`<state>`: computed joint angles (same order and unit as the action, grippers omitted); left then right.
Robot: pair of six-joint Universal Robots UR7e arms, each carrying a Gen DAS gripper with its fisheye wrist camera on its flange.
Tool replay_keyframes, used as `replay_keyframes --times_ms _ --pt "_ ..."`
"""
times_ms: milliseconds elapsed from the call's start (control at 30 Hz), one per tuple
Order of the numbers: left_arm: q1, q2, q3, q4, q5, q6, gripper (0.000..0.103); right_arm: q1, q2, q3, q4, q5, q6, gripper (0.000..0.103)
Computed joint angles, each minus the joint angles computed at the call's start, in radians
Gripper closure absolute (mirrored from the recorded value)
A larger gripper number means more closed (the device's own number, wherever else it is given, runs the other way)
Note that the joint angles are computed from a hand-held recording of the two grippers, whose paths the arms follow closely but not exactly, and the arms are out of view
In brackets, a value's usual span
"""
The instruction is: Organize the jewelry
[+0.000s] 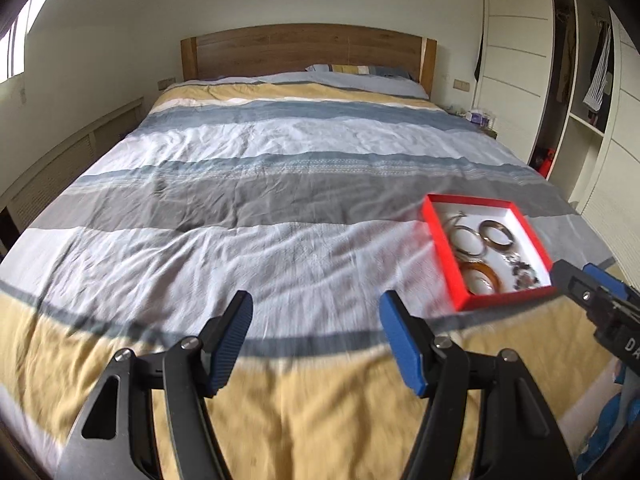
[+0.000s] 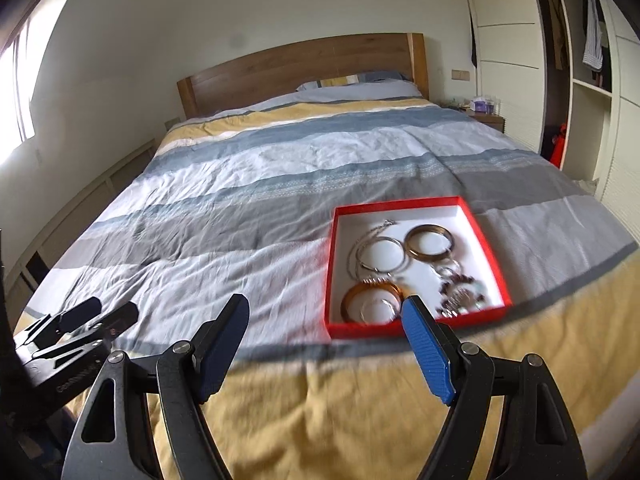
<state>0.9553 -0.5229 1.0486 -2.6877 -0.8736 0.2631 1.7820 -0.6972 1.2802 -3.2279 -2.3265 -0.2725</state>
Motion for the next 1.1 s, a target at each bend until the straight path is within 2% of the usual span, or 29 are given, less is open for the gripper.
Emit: replay_keyframes --times_ms 267,400,467,800,1100 --pt "-0.058 -0.166 0.235 -0.075 0.046 -0.015 0.039 0.049 -0.084 0.145 -0.006 -0.081 0.079 0.020" --pt "-0.069 -0.231 0.312 -0.075 0.042 -0.031 0.039 0.073 -0.108 0.191 -0.007 -0.114 0.104 0.005" --pt "-0.075 -0.262 0.351 -0.081 0.043 -0.040 0.039 0.085 -0.121 0.215 -0.018 -0.114 0.114 0.001" --pt "-0.106 -0.362 0.500 -0.160 0.070 -0.031 0.039 0.129 -0.142 0.295 -0.080 -0.144 0.097 0.000" --pt "-0.115 -0.407 0.557 -0.168 0.077 -0.038 0.039 0.147 -0.156 0.339 -0.122 -0.177 0.090 0.000"
